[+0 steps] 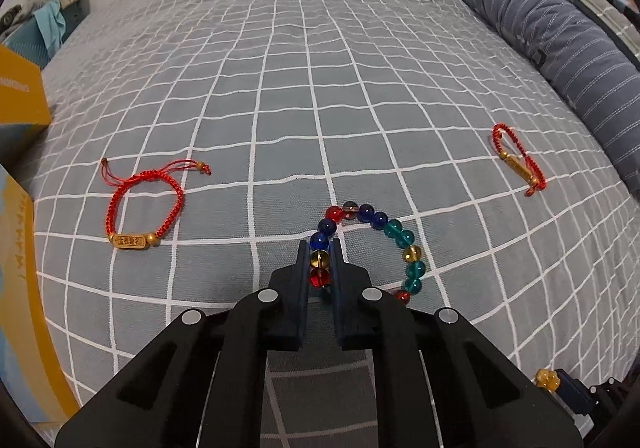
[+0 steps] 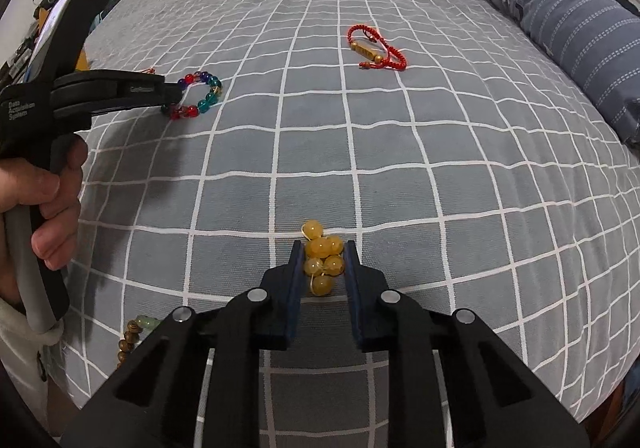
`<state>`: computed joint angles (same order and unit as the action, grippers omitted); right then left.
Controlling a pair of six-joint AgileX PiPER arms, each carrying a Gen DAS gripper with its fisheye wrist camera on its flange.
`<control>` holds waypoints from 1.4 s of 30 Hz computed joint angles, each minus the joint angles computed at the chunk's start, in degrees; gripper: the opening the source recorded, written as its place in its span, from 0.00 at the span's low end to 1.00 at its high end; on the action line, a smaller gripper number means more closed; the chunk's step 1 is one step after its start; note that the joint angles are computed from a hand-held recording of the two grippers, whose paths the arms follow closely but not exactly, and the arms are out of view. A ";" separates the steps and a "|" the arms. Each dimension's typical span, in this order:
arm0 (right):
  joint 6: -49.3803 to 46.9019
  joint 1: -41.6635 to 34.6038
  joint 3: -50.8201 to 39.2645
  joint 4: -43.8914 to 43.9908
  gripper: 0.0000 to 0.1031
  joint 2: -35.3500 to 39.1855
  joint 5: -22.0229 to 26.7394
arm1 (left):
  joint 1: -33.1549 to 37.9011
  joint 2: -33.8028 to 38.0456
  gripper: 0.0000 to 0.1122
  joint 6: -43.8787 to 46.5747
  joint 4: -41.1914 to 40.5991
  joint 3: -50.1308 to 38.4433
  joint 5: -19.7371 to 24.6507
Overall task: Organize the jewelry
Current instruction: 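Grasp the multicolour glass bead bracelet with the left tool while the right tool grasps the yellow beads, then carry both held bracelets over the open white box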
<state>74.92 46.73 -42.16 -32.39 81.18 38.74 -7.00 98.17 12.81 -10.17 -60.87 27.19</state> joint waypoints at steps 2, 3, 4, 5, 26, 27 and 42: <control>0.67 0.31 -0.04 -0.20 0.09 -0.36 0.65 | 0.15 -0.57 0.08 0.37 -0.20 0.10 0.49; 0.83 0.41 -0.19 -0.29 0.09 -0.42 1.08 | 0.39 -0.84 0.08 0.63 -0.50 -0.07 0.93; 1.15 0.54 -0.34 -0.56 0.09 -0.43 1.51 | 0.54 -1.13 0.08 0.79 -0.54 -0.12 1.20; 1.42 0.55 -0.33 -0.73 0.09 -0.52 1.74 | 0.54 -1.44 0.08 0.61 -0.37 -0.05 1.24; 2.35 0.35 -2.21 -2.07 0.09 -3.13 6.74 | 0.89 -8.10 0.08 0.51 1.88 0.70 5.11; 2.32 0.25 -2.20 -2.11 0.09 -3.37 6.95 | 1.12 -8.32 0.08 0.89 1.39 0.51 5.66; 1.30 -0.53 -3.94 -2.81 0.09 -4.32 8.66 | 3.34 -13.03 0.08 5.87 -2.98 0.77 9.82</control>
<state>76.22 46.20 -46.10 -35.20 76.86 47.41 -3.66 85.14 18.67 -13.15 -60.10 37.01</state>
